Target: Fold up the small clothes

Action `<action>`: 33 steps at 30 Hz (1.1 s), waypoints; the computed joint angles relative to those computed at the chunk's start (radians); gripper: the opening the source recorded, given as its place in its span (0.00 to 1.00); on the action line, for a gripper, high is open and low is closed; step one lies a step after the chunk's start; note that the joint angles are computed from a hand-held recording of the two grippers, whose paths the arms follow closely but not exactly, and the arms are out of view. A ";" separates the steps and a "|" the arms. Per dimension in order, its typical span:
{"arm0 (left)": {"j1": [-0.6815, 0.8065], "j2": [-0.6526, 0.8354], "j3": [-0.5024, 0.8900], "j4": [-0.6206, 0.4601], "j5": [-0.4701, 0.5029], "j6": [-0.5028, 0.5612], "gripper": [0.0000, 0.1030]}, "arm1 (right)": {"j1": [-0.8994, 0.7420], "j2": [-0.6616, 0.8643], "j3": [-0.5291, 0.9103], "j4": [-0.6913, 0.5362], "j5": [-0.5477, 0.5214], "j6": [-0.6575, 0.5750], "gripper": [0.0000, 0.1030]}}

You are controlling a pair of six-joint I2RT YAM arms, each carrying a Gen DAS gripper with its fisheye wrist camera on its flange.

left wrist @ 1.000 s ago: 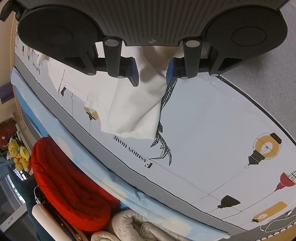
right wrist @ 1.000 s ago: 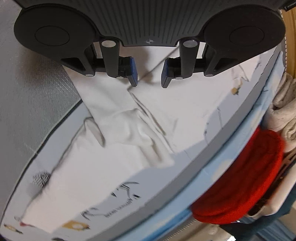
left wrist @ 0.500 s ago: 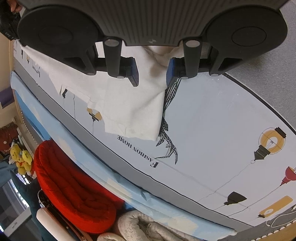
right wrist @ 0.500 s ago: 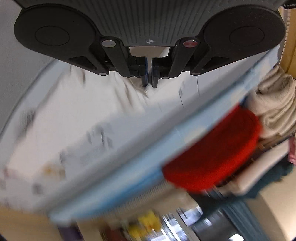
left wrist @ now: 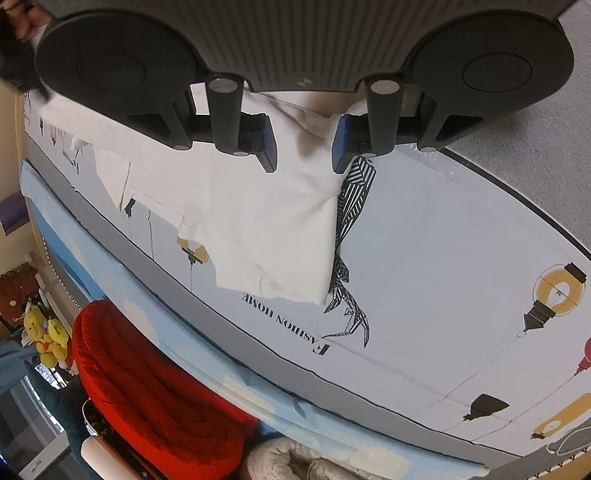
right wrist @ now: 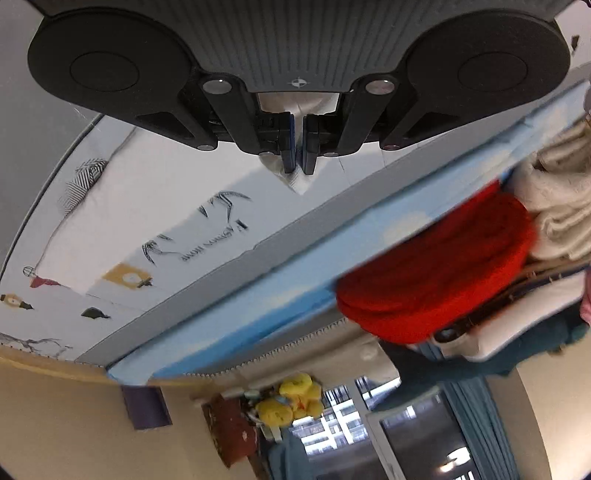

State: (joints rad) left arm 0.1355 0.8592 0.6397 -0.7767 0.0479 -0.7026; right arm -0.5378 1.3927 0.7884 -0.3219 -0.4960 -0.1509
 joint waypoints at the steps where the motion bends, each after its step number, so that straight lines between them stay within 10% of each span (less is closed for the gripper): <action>1: -0.004 0.000 0.000 -0.001 -0.002 -0.002 0.34 | 0.022 0.042 0.029 -0.036 0.083 -0.003 0.03; 6: -0.018 0.001 0.006 0.000 -0.004 -0.008 0.34 | 0.054 0.168 0.080 -0.085 0.414 0.050 0.13; 13: -0.077 0.028 -0.010 0.028 -0.009 -0.037 0.34 | -0.021 0.156 0.101 -0.113 0.020 0.018 0.15; 18: -0.076 0.053 -0.033 0.046 0.023 -0.061 0.34 | -0.026 0.358 0.213 -0.266 0.209 0.043 0.15; 24: -0.117 0.035 -0.005 0.039 0.008 -0.071 0.34 | -0.080 0.290 0.240 -0.183 0.114 0.008 0.24; 33: -0.134 0.033 -0.001 0.030 0.001 -0.070 0.34 | -0.236 0.635 0.542 -0.031 0.068 0.104 0.26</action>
